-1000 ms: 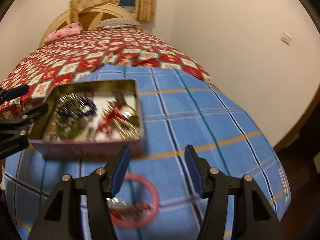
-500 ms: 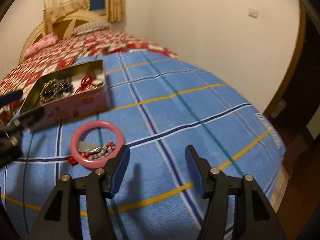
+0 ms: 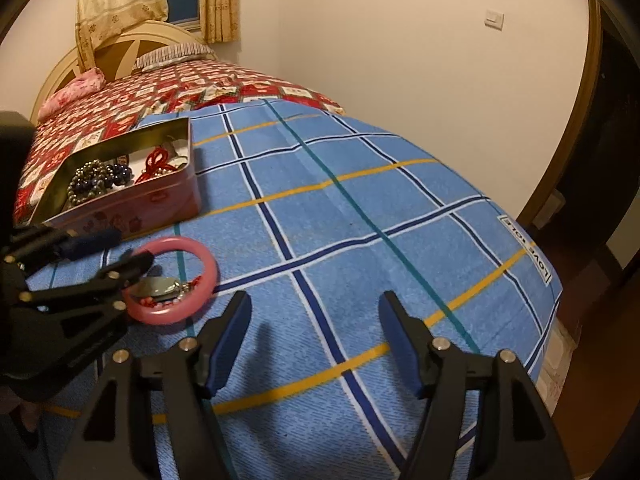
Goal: Organize jewelry
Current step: 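Grasp the pink bangle with the left tool while the right tool moves toward the jade pendant, then grasp the red cord of the jade pendant with the right tool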
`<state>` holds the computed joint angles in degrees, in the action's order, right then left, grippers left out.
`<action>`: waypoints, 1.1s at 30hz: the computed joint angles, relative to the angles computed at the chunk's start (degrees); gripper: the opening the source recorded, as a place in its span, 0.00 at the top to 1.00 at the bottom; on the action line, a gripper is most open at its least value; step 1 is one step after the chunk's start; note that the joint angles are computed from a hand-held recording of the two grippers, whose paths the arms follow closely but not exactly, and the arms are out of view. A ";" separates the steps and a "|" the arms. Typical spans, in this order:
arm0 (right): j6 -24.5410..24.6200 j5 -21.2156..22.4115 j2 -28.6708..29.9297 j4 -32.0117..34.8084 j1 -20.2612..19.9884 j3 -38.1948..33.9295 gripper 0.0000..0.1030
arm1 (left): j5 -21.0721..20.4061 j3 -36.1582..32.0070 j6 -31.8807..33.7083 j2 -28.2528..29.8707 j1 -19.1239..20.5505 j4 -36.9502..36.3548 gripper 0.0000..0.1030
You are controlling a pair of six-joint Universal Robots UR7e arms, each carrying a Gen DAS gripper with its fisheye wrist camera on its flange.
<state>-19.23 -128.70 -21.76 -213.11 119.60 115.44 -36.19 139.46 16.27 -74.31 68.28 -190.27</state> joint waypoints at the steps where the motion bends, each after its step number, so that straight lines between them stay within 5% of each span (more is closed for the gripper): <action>1: -0.06 -0.20 0.06 -0.04 0.07 -0.02 0.33 | -0.50 0.50 0.91 -0.27 -0.22 -0.77 0.92; 14: 0.10 4.41 0.27 3.52 0.86 -0.83 0.33 | 4.56 9.40 4.65 -12.29 -3.45 -7.29 0.92; 25: 1.43 8.23 1.98 16.23 1.14 -6.65 0.40 | 4.09 9.79 6.29 -11.08 0.26 -10.52 0.92; 28: 2.25 8.02 2.19 18.62 1.30 -7.37 0.60 | 3.70 9.85 5.93 -11.36 0.55 -10.11 0.92; 30: 1.72 8.94 1.93 18.85 1.38 -6.93 0.87 | 3.59 9.97 5.80 -11.79 0.48 -9.93 0.92; 33: 1.31 8.81 1.91 18.02 1.65 -6.31 0.90 | 3.85 10.31 5.75 -12.67 -0.09 -9.87 0.92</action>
